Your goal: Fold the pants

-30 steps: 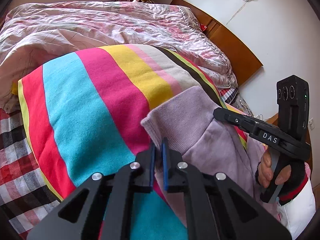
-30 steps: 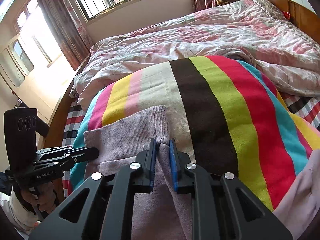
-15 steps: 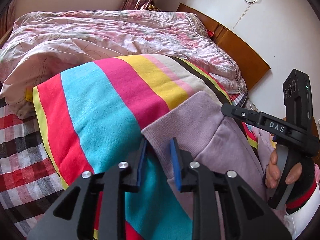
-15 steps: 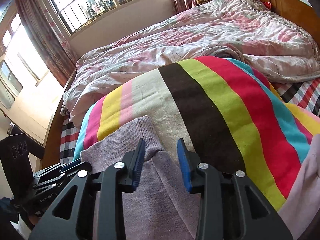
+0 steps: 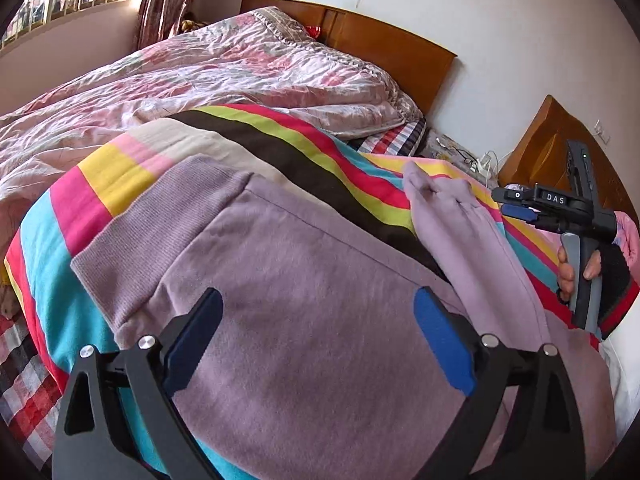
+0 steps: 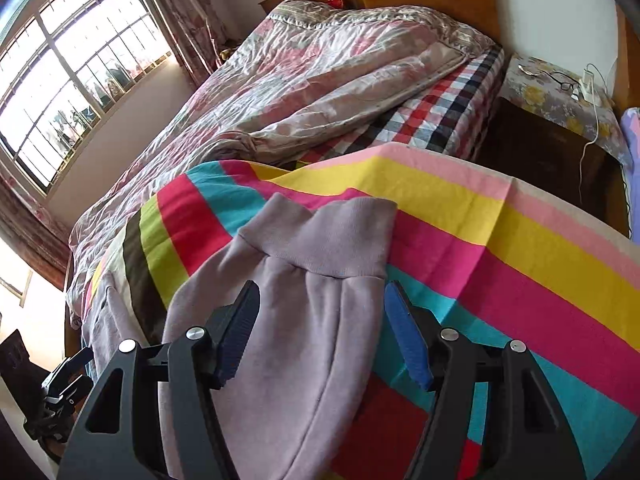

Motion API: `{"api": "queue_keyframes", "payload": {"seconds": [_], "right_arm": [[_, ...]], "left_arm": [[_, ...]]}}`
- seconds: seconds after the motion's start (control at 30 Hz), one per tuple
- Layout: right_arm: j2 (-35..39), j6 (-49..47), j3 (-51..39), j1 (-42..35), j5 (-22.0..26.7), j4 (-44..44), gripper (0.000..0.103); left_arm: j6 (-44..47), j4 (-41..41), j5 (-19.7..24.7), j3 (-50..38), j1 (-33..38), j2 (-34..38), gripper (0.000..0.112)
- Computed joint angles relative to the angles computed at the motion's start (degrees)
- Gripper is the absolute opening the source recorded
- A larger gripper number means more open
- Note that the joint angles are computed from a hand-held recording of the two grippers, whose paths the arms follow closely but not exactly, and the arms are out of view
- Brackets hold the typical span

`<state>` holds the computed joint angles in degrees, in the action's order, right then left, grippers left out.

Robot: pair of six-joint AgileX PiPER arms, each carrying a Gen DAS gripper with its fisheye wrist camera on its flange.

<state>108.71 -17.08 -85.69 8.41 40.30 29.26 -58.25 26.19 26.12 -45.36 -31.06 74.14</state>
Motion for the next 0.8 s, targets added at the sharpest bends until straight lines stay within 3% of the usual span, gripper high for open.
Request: {"api": "queue_keyframes", "payload": {"seconds": [0.17,0.2,0.23,0.27,0.43,0.57,0.7,0.8], "right_arm": [[3.5,-2.5,0.1,-0.2,-0.7,2.5,0.048],[3.1,-2.8,0.7,-0.1,-1.3,3.0,0.04],[3.2,-3.3,0.9,-0.2,-1.0,3.8,0.016],[2.2,-2.1,1.8,0.5,-1.9,2.7,0.011],[-6.2,-2.8,5.8,6.7,-5.2,3.2,0.009],[-10.0,4.4,1.2,19.3,-5.0,-5.4,0.008],[-6.6,11.8,-7.3,33.0,-1.4,-14.0,0.008],[-0.2,10.6,-14.0,39.4,3.2,-10.0,0.014]], "left_arm": [[0.0,0.7,-0.9,1.2,0.6,1.6,0.096],[1.0,-0.7,-1.1,1.7,1.3,0.8,0.096],[1.5,-1.6,-0.9,2.0,1.9,0.0,0.096],[1.7,-2.3,-0.6,2.4,2.4,-1.3,0.096],[5.4,-6.6,0.1,4.5,6.7,-8.9,0.096],[8.1,-9.3,2.1,6.4,11.5,-15.0,0.096],[13.4,-14.5,5.6,9.5,17.3,-22.3,0.096],[23.1,-23.0,8.0,12.2,24.6,-27.6,0.096]]}}
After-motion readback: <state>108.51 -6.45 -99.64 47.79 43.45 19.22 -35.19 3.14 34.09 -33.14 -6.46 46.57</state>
